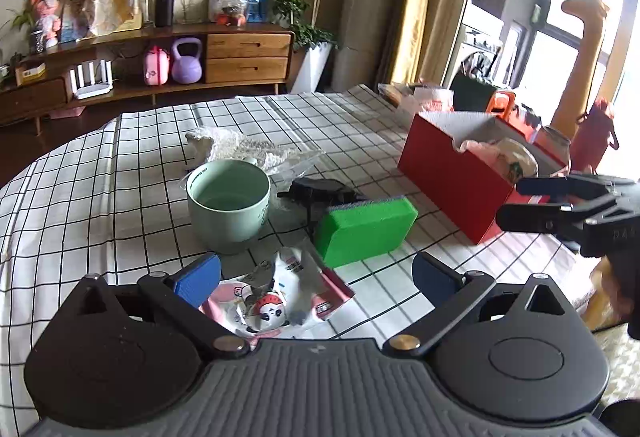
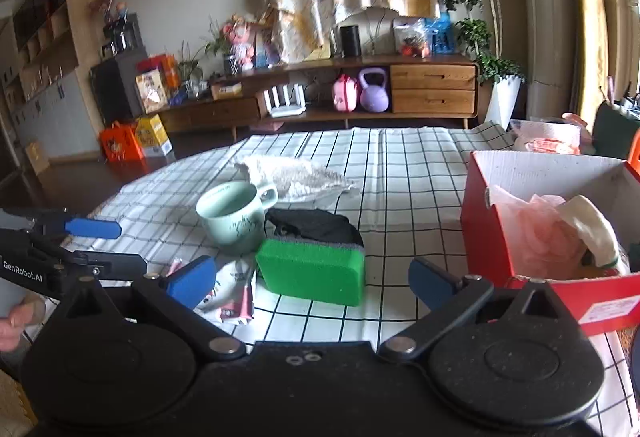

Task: Organize soft objects
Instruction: 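Grasp the printed snack bag with the left tool while the right tool approaches the green sponge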

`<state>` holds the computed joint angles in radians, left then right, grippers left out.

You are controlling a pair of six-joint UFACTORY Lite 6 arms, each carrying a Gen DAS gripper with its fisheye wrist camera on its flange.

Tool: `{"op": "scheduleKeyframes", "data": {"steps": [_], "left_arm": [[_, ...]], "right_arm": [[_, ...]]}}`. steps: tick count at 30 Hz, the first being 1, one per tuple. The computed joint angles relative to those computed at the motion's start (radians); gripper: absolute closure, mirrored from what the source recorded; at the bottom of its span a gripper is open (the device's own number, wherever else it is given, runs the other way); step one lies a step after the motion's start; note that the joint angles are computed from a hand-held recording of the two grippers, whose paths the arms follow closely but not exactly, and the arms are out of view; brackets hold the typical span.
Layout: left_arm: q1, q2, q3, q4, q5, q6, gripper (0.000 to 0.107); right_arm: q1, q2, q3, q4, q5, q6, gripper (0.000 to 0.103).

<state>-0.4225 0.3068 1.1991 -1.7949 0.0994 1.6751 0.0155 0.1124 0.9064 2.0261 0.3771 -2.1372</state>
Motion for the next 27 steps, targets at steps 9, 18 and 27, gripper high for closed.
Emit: {"op": "scheduleKeyframes", "data": {"steps": [9,18,27], "left_arm": [[0.093,0.213,0.14,0.157,0.074,-0.058,0.004],[0.171,0.419,0.392,0.533,0.26,-0.295,0.004],[0.17,0.611,0.683,0.905,0.452,-0.432,0.004]], "right_arm": [[-0.001,0.227,0.253,-0.42,-0.026,0.309,0.001],[0.032,0.452,0.57,-0.892,0.008,0.65,0.002],[0.041,0.618,0.811,-1.127,0.102,0.806,0.004]]}}
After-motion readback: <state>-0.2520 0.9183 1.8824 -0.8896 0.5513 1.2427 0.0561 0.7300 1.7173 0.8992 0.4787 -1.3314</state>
